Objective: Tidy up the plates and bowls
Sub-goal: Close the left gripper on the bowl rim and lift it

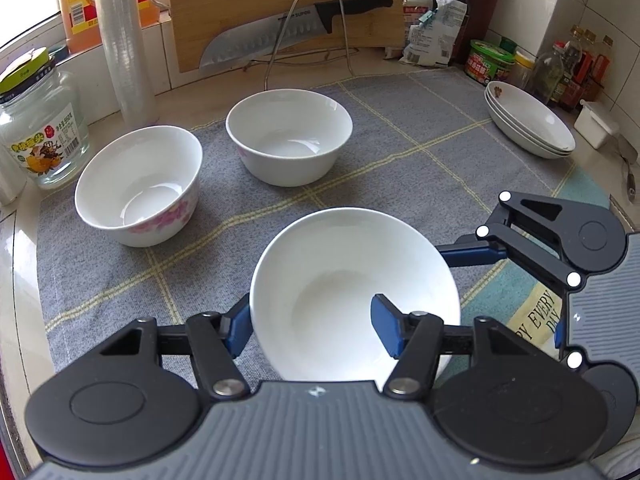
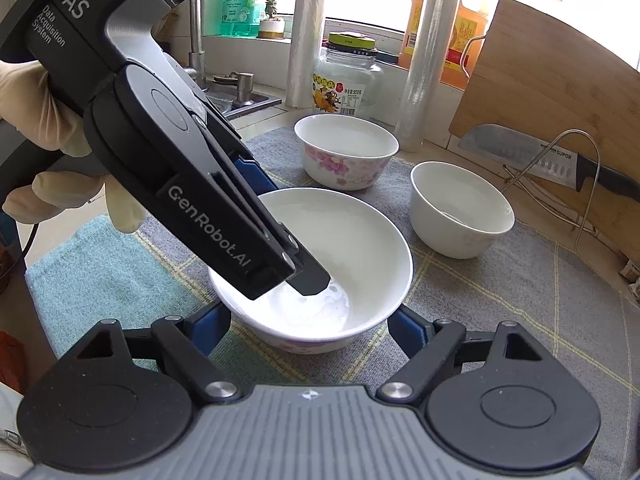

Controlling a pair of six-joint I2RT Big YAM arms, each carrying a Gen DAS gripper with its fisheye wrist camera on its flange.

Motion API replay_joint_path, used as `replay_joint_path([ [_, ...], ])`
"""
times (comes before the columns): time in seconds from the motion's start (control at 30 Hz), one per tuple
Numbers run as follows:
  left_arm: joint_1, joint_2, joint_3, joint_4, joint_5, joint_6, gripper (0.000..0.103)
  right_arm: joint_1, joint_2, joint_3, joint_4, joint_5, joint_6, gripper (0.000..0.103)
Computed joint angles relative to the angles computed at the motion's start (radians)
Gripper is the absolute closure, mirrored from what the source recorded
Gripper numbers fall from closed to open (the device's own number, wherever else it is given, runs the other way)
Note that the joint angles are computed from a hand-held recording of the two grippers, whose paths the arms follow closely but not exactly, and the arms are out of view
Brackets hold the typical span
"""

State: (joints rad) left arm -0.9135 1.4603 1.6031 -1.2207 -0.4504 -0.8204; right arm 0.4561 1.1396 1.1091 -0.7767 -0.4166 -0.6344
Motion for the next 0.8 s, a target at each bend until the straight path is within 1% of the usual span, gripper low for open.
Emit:
replay_joint_path([
  [0.2, 0.005, 0.047, 0.056, 0.033, 0.024, 0.064, 0.042, -0.045, -0.020, -0.002, -0.010, 0.012, -0.006, 0.014],
  [0.23, 0.006, 0.060, 0.070, 0.039, 0.029, 0.078, 0.042, -0.065, -0.025, -0.002, -0.013, 0.016, -0.005, 0.014],
  [0.27, 0.008, 0.071, 0.082, 0.045, 0.035, 0.090, 0.042, -0.065, -0.025, -0.002, -0.013, 0.016, -0.005, 0.014],
  [0.6, 0.024, 0.193, 0.219, 0.088, 0.102, 0.207, 0.042, -0.176, -0.033, 0.003, -0.022, 0.033, -0.007, 0.014],
  [0.8, 0.033, 0.246, 0.276, 0.092, 0.138, 0.244, 0.042, -0.220, -0.022, 0.010, -0.027, 0.038, -0.011, 0.014],
])
